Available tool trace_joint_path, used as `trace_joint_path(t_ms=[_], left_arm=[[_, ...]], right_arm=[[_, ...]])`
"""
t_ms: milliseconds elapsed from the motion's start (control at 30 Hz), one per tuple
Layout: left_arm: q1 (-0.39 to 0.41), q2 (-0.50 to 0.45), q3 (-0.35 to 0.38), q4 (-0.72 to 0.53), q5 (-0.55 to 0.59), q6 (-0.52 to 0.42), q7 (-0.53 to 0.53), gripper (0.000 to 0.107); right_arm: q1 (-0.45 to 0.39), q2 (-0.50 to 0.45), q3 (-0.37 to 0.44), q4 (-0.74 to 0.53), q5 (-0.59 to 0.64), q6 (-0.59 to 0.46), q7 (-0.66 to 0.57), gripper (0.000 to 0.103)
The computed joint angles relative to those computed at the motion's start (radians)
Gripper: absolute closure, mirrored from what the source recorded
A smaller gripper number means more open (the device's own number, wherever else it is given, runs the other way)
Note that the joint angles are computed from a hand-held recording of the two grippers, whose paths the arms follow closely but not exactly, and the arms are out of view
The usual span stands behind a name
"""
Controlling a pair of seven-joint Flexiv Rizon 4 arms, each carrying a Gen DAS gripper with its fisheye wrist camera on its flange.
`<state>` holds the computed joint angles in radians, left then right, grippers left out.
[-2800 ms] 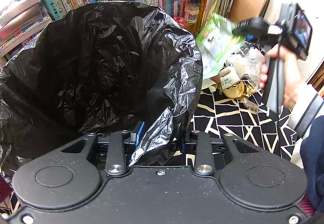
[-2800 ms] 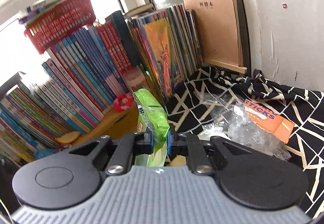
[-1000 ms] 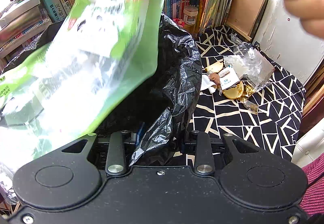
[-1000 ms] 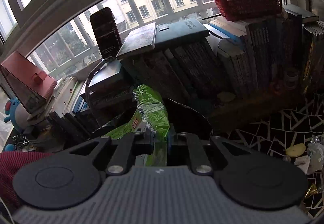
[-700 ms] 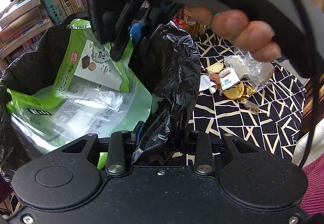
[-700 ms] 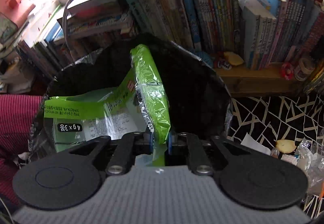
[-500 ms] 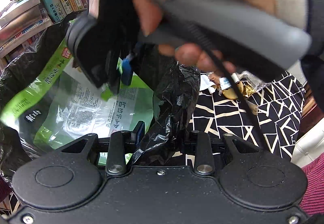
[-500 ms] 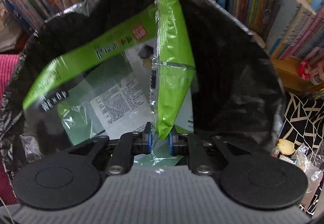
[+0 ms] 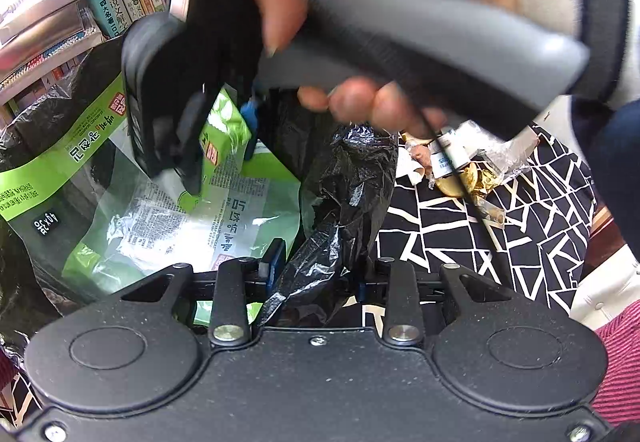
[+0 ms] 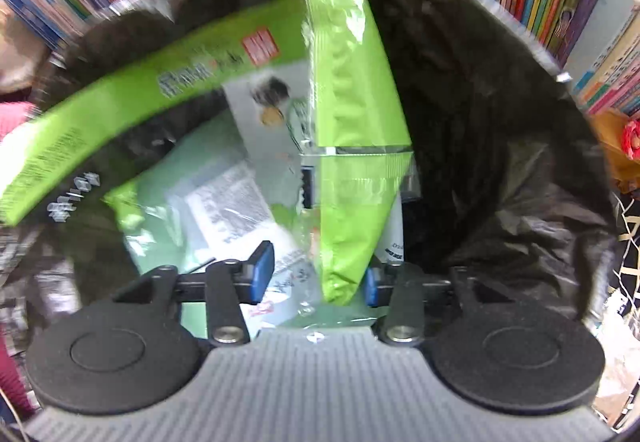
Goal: Collect trash
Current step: 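Lift the green snack bag with the right gripper and drop it into the trash bag, then move the right gripper to the white paper wrapper and grasp it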
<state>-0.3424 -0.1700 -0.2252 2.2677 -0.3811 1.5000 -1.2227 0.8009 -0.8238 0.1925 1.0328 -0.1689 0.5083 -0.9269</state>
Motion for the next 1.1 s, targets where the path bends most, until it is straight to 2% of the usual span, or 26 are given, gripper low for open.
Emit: trace_joint_path(t_ms=[167, 333, 467, 567, 667, 767, 933, 1100], left_arm=[[-0.007, 0.0, 0.008, 0.0, 0.015, 0.002, -0.014, 0.076], [-0.01, -0.003, 0.017, -0.005, 0.039, 0.001, -0.03, 0.075], [-0.023, 0.001, 0.037, -0.009, 0.082, -0.002, -0.068, 0.074], [-0.033, -0.004, 0.055, -0.018, 0.125, -0.003, -0.102, 0.073], [-0.036, -0.005, 0.063, -0.024, 0.155, -0.007, -0.125, 0.072], [-0.037, -0.007, 0.068, -0.029, 0.176, -0.011, -0.144, 0.072], [-0.042, -0.007, 0.08, -0.037, 0.213, -0.016, -0.176, 0.071], [-0.045, -0.006, 0.09, -0.045, 0.247, -0.026, -0.204, 0.07]], right_arm=[[-0.017, 0.149, 0.003, 0.226, -0.002, 0.259, 0.061, 0.034], [-0.008, 0.282, -0.03, 0.442, -0.094, 0.494, 0.208, 0.027], [0.025, 0.388, -0.119, 0.619, -0.268, 0.661, 0.437, 0.024], [0.091, 0.463, -0.26, 0.757, -0.505, 0.766, 0.717, 0.02], [0.139, 0.535, -0.375, 0.866, -0.772, 0.783, 1.007, 0.016], [0.133, 0.6, -0.409, 0.954, -0.96, 0.718, 1.237, 0.014], [0.09, 0.668, -0.354, 1.087, -1.012, 0.538, 1.423, 0.014], [0.028, 0.665, -0.304, 1.172, -1.064, 0.454, 1.591, 0.014]])
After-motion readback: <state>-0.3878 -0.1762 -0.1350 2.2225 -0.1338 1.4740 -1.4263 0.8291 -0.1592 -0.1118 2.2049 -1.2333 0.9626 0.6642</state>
